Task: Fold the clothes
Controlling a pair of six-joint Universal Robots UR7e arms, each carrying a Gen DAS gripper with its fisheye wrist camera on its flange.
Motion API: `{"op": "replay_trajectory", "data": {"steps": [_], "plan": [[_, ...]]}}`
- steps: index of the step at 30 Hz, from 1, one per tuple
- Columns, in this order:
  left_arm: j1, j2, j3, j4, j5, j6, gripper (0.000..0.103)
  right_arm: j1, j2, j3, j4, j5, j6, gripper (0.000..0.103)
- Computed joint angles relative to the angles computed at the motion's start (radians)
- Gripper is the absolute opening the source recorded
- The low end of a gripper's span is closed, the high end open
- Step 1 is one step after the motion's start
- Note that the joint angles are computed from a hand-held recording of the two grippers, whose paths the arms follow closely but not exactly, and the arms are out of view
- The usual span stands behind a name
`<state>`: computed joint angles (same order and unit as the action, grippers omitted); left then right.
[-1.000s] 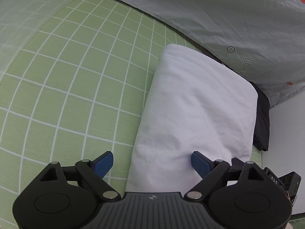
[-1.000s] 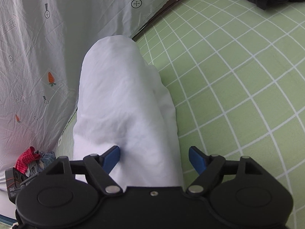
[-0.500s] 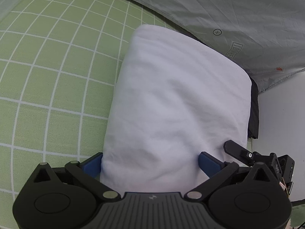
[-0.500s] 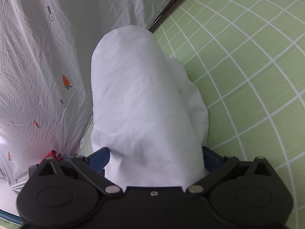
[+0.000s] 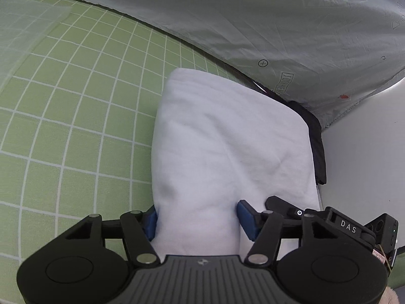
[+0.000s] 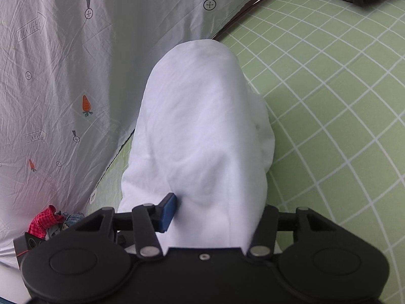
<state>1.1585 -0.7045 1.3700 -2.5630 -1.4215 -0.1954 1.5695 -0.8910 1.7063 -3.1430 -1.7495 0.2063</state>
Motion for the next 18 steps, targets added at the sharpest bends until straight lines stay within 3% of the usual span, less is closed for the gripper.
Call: {"op": "replay_trajectory", "data": {"steps": [4,8,14,18], "plan": [[-0.020,-0.081,0.114,-0.043,0.023,-0.002,0.062,0.034,-0.039,0.104,-0.073,-0.019,0.073,0.050],[-0.049,-0.121,0.174,-0.049,0.035,-0.008,0.062,0.027,-0.090,0.166,-0.080,0.009,0.109,0.050],[-0.120,-0.116,0.208,-0.074,0.065,-0.013,0.062,-0.004,-0.173,0.243,-0.124,0.053,0.081,0.050],[-0.189,-0.044,0.188,-0.129,0.079,-0.043,0.062,-0.072,-0.291,0.288,-0.086,0.115,-0.001,0.050]]}}
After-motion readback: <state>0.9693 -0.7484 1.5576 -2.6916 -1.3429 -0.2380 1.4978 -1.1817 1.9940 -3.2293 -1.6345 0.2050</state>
